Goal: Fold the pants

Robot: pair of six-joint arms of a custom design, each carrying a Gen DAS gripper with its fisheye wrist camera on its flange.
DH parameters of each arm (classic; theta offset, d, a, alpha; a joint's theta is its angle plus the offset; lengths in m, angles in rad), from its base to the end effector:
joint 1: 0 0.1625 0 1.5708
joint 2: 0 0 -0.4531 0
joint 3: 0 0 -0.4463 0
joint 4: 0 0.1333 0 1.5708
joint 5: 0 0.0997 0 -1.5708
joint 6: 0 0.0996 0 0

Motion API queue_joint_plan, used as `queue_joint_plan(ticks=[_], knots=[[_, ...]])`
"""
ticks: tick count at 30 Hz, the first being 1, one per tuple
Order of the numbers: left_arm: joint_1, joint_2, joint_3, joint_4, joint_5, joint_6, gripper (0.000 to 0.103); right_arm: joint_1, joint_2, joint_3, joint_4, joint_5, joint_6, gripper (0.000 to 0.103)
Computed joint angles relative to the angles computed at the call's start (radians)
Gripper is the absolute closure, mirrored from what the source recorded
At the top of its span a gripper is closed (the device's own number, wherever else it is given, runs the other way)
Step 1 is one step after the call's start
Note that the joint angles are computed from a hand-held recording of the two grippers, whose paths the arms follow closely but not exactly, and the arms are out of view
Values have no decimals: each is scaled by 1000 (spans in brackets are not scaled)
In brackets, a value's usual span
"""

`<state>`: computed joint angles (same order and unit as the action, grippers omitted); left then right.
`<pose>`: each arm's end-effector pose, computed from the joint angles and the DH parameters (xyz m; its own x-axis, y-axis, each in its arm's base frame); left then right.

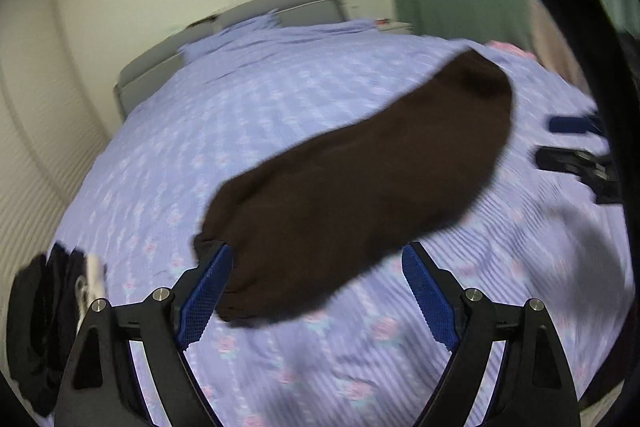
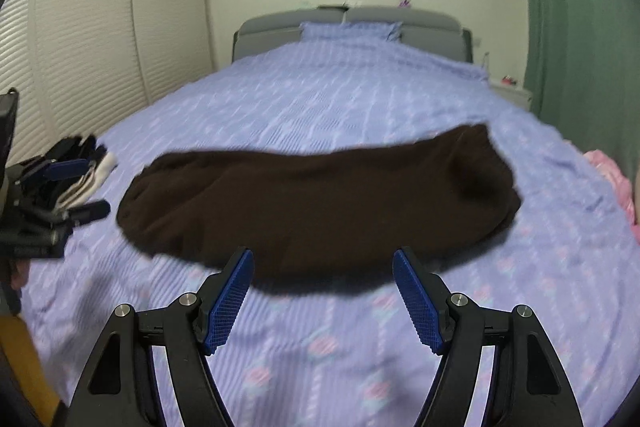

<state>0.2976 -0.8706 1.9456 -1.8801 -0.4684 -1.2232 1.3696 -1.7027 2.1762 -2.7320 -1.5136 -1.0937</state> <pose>-0.4559 -0.3722 0.0149 -0.4917 0.0101 -0.8707 0.6662 0.6483 -0.3687 0.0407 -0.4959 0.3946 -0.5897 -0.5973 0.5436 -0.8045 0.4933 -0.3307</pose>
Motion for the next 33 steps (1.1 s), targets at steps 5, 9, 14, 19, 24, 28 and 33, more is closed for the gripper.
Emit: queue_joint_plan(ticks=[5, 9, 14, 19, 24, 28, 33], knots=[[3, 102, -17, -202, 39, 319, 17, -20, -22, 41, 28, -16, -35, 32], [41, 181, -55, -360, 71, 549, 20, -39, -17, 34, 32, -29, -48, 33], [100, 224, -116, -281, 51, 615, 32, -56, 8, 3, 52, -51, -19, 38], [164, 209, -154, -247, -28, 590, 80, -60, 34, -14, 68, -53, -5, 38], [201, 122, -127, -453, -159, 651, 90, -54, 54, -26, 103, -39, -16, 46], [244, 68, -107, -597, -219, 651, 90, -35, 91, -46, 132, -7, -19, 52], [306, 39, -126, -653, -299, 636, 90, 7, 151, -81, 165, 22, 0, 57]])
